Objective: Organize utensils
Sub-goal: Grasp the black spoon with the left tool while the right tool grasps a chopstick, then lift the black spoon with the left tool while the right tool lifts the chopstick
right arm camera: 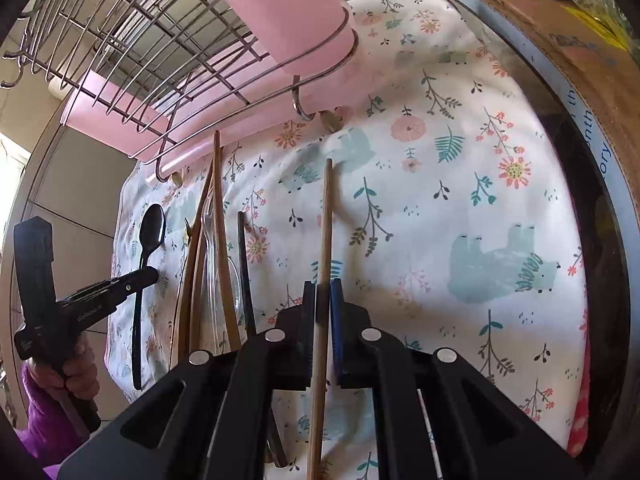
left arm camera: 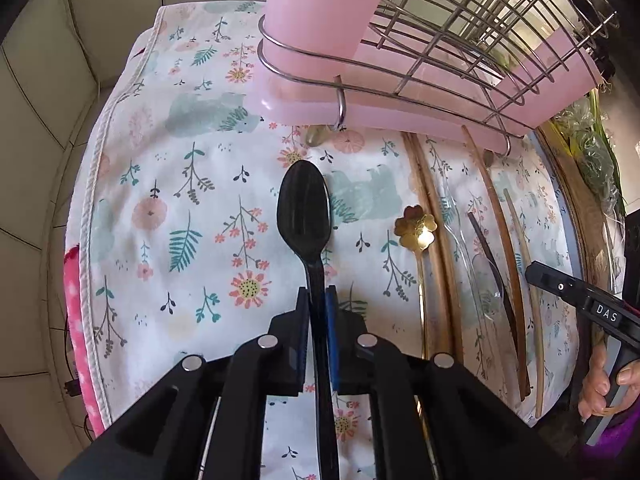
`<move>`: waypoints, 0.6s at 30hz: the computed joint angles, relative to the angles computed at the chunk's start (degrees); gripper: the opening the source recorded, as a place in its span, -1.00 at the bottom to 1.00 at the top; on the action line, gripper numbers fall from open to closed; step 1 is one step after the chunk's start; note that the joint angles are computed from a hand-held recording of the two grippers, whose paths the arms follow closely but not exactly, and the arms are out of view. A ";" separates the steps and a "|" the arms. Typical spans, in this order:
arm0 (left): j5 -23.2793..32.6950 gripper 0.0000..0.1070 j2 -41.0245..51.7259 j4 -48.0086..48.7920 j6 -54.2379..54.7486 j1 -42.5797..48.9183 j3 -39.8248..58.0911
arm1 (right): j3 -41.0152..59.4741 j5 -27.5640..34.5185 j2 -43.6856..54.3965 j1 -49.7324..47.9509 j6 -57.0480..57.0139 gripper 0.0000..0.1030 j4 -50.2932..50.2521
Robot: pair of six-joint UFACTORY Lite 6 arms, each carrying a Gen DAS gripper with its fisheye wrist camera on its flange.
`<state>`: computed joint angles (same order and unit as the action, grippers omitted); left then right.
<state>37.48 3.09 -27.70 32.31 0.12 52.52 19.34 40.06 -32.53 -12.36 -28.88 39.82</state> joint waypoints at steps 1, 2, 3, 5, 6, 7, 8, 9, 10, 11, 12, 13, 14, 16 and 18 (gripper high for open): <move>0.62 -0.84 1.24 0.39 -0.17 0.02 1.44 | 0.81 0.48 0.49 0.09 0.09 -0.74 -0.72; 3.13 -0.81 2.82 0.60 0.78 0.53 3.64 | 1.78 0.32 1.37 0.79 0.55 -0.65 -1.26; 3.38 -0.79 2.89 0.96 0.77 0.64 3.69 | 2.56 0.09 1.93 1.19 0.91 -0.47 -2.07; 4.72 -0.76 4.38 1.76 0.18 0.66 5.68 | 4.12 -0.94 3.65 2.74 2.29 -0.36 -3.57; 5.31 -0.76 5.25 2.26 -0.20 0.67 6.83 | 5.06 -0.93 4.48 2.84 2.75 -0.36 -4.40; 5.59 -0.75 5.52 2.83 -0.66 0.52 7.26 | 5.81 -1.77 5.83 3.33 3.07 -0.36 -4.87; 5.84 -0.75 5.95 3.49 -1.11 0.35 7.90 | 6.52 -2.36 6.69 3.80 3.90 -0.36 -5.88; 5.98 -0.75 6.45 4.15 -1.75 -0.01 8.62 | 7.84 -4.28 8.99 6.17 5.87 -0.36 -6.49; 5.93 -0.75 6.73 4.77 -2.48 -0.53 8.96 | 8.61 -4.89 10.03 7.09 6.95 -0.36 -7.36; 6.03 -0.75 7.35 5.67 -3.54 -1.14 9.74 | 9.25 -5.09 10.91 7.60 7.49 -0.36 -8.13; 6.21 -0.75 7.79 6.55 -4.44 -1.45 10.25 | 9.84 -5.42 11.86 8.35 8.11 -0.36 -8.90; 6.53 -0.75 8.41 7.30 -5.33 -1.74 10.94 | 10.39 -6.16 13.25 8.80 8.06 -0.36 -9.29; 6.35 -0.75 9.09 7.96 -6.74 -2.72 11.55 | 10.72 -7.41 14.14 10.35 9.48 -0.36 -10.27; 5.92 -0.75 9.26 8.90 -8.33 -3.74 11.54 | 10.60 -8.89 13.78 12.14 12.52 -0.48 -13.47; 5.47 -0.75 9.71 9.84 -10.37 -4.89 11.85 | 10.72 -10.74 14.16 14.68 17.56 -0.68 -17.79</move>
